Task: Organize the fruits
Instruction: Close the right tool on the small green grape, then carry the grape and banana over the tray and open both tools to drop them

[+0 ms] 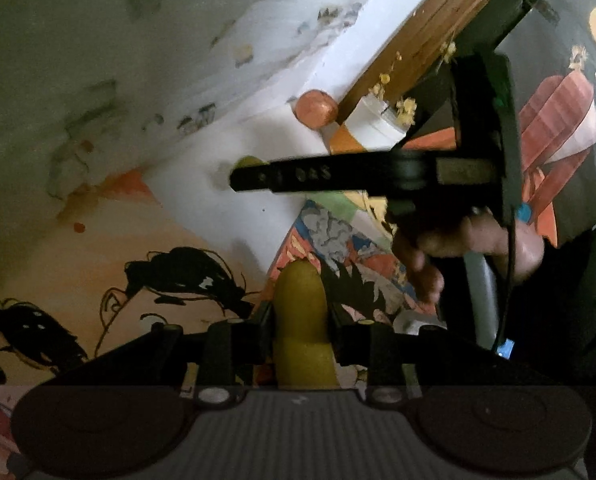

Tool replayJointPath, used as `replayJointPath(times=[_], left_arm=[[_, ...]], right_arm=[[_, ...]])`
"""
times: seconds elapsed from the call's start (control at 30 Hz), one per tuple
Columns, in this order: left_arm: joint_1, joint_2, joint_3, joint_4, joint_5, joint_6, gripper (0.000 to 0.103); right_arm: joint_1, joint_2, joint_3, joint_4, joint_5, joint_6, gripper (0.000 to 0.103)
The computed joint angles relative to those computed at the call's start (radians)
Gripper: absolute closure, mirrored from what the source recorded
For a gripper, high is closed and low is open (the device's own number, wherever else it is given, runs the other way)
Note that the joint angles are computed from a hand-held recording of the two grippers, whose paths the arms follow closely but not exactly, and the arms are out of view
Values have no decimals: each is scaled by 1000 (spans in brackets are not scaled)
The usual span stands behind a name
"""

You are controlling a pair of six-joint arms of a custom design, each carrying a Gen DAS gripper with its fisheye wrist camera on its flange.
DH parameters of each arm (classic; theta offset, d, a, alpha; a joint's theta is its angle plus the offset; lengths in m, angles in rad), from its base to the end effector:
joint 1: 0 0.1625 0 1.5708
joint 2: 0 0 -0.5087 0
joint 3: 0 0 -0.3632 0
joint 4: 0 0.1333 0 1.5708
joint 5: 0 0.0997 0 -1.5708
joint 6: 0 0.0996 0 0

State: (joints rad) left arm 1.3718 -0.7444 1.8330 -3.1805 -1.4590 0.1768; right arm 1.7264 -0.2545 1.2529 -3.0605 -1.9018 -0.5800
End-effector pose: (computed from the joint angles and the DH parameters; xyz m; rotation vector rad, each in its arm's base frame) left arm 0.0075 -0.6935 0.1492 0.5054 2.8925 -0.7845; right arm 0.2270 -0.7958 -0.0508 0.8540 -2.5267 0.5594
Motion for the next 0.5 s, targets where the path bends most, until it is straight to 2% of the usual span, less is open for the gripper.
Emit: replayJointPath(times=[0.27, 0.5], left_arm=[[-26, -45, 71, -63, 3, -15, 72], [-73, -83, 152, -130, 39, -22, 72]], right_arm=[[14, -81, 182, -141, -2, 51, 77], [24, -163, 355, -286, 8, 86, 77]])
